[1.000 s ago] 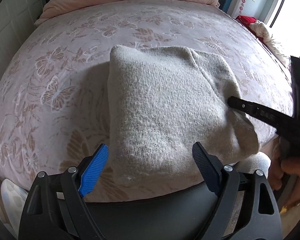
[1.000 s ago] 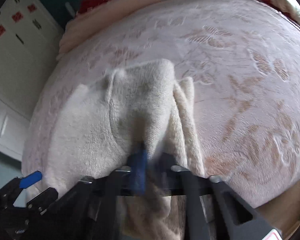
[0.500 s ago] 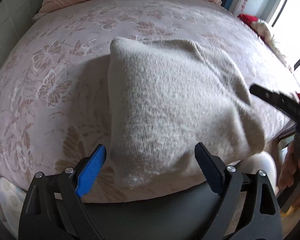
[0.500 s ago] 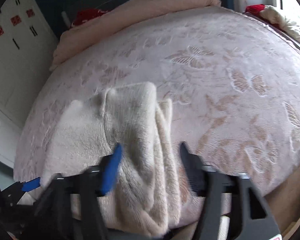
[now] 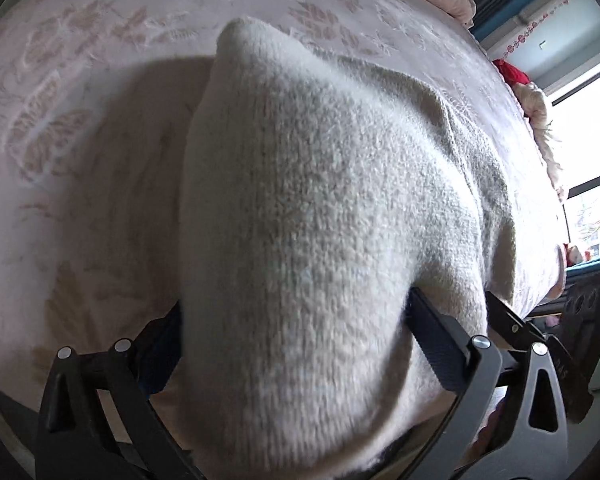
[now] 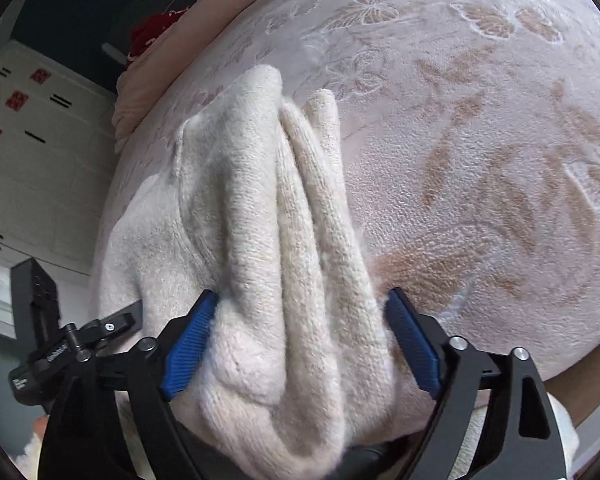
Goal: Fold small clothes
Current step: 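Grasp the folded sweater with both grippers, then lift the folded sweater with both grippers above the bed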
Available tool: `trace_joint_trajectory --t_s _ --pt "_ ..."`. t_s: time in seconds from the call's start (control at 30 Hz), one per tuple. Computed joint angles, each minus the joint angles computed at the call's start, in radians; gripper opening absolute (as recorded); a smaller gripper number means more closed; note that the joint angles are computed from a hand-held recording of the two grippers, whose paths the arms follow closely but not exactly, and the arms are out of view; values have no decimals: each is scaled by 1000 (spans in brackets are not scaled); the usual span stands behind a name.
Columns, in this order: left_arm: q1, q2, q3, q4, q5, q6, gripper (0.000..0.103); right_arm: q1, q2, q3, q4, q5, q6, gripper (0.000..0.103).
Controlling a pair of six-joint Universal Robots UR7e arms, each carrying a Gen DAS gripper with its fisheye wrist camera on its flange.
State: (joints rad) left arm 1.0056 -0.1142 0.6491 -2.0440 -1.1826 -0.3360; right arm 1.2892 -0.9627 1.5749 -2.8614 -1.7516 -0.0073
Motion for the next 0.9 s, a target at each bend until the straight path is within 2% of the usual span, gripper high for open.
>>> trace_joint_trajectory --t_s 0.13,0.2,0.23,0.27,0.3,0.33,0.37,0.4,0.43,0.5,0.57,0.67,0.9 --pt "-6 23 -43 38 13 -7 98 8 27 -36 15 -7 -21 87" --pt "-13 31 -66 64 25 -2 97 15 37 -48 22 -8 -12 84" --pt "-16 36 -81 82 30 6 95 17 39 -49 22 3 -2 74" --pt "-19 36 -87 92 33 10 90 16 41 -55 34 23 18 68" --pt "-22 36 -94 102 34 14 83 21 43 -55 25 12 31 62" --pt "-27 30 -91 104 32 23 78 28 42 -54 24 3 31 48" --pt "-28 26 -92 106 31 33 67 34 39 -52 18 -7 27 41" --pt "-35 18 -84 102 30 49 59 45 36 -51 12 -24 27 39" --pt "-38 14 -83 100 29 58 55 55 33 -50 8 -40 21 37" --pt "-49 -2 -66 86 31 78 50 82 24 -40 -20 -74 2 35" --pt "-69 -29 -30 64 43 104 49 108 10 -21 -57 -101 -11 35" --pt "-97 -88 60 0 62 141 49 136 -25 19 -107 -109 -18 35" --pt "-147 -188 185 -106 72 211 49 188 -114 124 -216 -135 -45 35"
